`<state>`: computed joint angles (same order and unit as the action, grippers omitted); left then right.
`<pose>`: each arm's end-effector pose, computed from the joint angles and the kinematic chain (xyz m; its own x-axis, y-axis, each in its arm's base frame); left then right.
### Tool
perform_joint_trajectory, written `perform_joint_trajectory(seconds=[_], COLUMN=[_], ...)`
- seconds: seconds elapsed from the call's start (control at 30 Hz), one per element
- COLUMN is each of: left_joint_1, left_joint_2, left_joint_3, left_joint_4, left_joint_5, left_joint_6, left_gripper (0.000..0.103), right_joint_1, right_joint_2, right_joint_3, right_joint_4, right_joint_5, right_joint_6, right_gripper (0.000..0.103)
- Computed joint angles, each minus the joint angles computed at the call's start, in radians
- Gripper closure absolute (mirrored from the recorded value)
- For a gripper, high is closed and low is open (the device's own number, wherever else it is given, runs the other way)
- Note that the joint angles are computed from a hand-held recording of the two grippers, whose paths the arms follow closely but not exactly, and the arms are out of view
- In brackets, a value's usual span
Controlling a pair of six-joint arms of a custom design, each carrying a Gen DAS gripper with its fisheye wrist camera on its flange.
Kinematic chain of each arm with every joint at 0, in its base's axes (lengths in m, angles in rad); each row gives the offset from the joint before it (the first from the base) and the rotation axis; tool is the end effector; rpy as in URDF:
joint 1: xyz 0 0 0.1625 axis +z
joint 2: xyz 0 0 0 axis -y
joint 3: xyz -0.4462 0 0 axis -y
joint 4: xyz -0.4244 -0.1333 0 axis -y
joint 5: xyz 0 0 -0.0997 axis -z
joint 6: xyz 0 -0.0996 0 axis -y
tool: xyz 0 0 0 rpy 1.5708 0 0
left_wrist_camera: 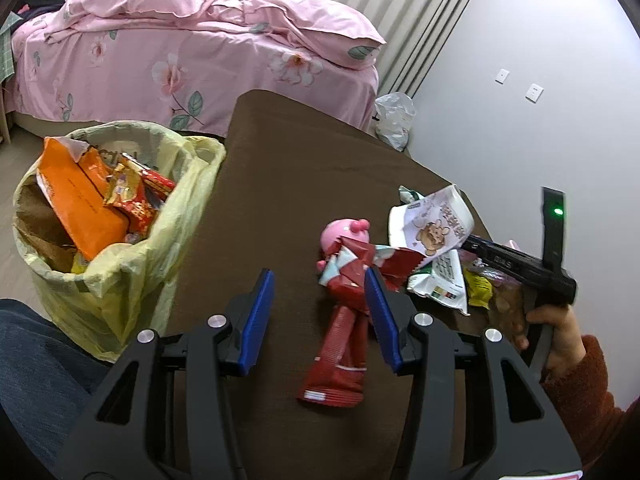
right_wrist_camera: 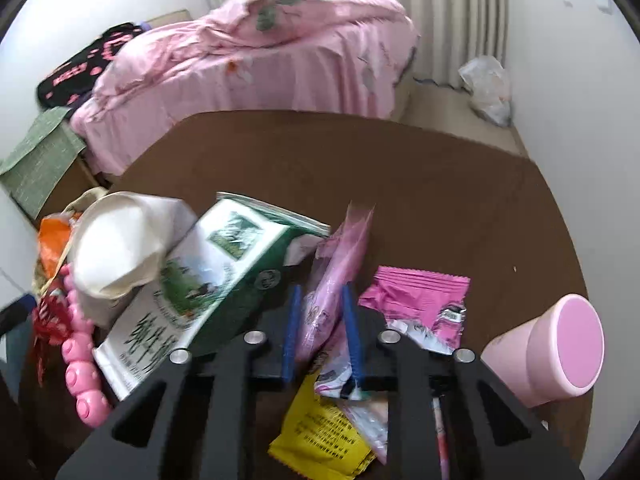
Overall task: Collect trash
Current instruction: 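Grasp the pink wrapper strip with the right tool while the left tool holds the red wrapper, then carry the red wrapper and pink strip over the yellow trash bag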
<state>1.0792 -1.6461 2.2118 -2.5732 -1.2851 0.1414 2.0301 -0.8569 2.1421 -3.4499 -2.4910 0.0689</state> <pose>-0.0727 -0.4777 0.3355 -0.8328 0.4569 -0.3124 0.5506 0.7419 -0.3827 0.2826 -0.4494 0.0983 -0.7638 0.1815 0.6194 -0.3156 0.7321 -0.6037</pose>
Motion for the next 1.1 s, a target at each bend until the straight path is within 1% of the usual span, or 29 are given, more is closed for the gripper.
perform_joint_trajectory(seconds=[0.1,0.2,0.27,0.37,0.43,0.57,0.63,0.67,0.7,0.77,0.83,0.93,1.1], left_joint_1=[0.011,0.015,0.011,0.006,0.01,0.006,0.005,0.003,0.002,-0.011,-0.025,-0.054,-0.082], left_joint_2=[0.008,0.011,0.011,0.018,0.035,0.079,0.099,0.105,0.107,0.095,0.071,0.031,-0.031], left_joint_3=[-0.007,-0.009,-0.008,-0.02,-0.048,-0.099,-0.116,-0.121,-0.122,-0.108,-0.091,-0.068,-0.057], left_joint_4=[-0.002,0.01,0.021,0.049,0.093,0.175,0.207,0.223,0.23,0.209,0.185,0.146,0.111], left_joint_5=[0.002,-0.007,-0.013,-0.039,-0.072,-0.071,-0.067,-0.063,-0.061,-0.057,-0.058,-0.032,-0.008], left_joint_6=[-0.009,-0.007,0.01,0.048,0.071,0.098,0.082,0.069,0.064,0.069,0.085,0.116,0.148], left_gripper=[0.057,0.056,0.053,0.053,0.052,0.052,0.052,0.059,0.069,0.075,0.075,0.075,0.075], right_joint_1=[0.029,0.066,0.089,0.12,0.135,0.15,0.151,0.151,0.152,0.159,0.172,0.192,0.234], right_joint_2=[0.004,-0.021,-0.029,-0.039,-0.042,-0.044,-0.043,-0.042,-0.042,-0.039,-0.035,-0.03,-0.006], right_joint_3=[0.0,0.023,0.036,0.062,0.078,0.117,0.131,0.136,0.139,0.146,0.144,0.13,0.083], right_joint_4=[-0.033,-0.062,-0.069,-0.074,-0.071,-0.086,-0.1,-0.103,-0.105,-0.122,-0.137,-0.148,-0.161], right_joint_5=[0.001,0.038,0.038,0.032,0.023,0.018,0.02,0.02,0.02,0.025,0.025,0.029,0.024], right_joint_6=[-0.045,-0.063,-0.065,-0.059,-0.049,-0.013,0.006,0.013,0.018,0.021,0.012,-0.006,-0.059], right_gripper=[0.095,0.096,0.096,0.096,0.096,0.096,0.096,0.096,0.096,0.096,0.096,0.096,0.096])
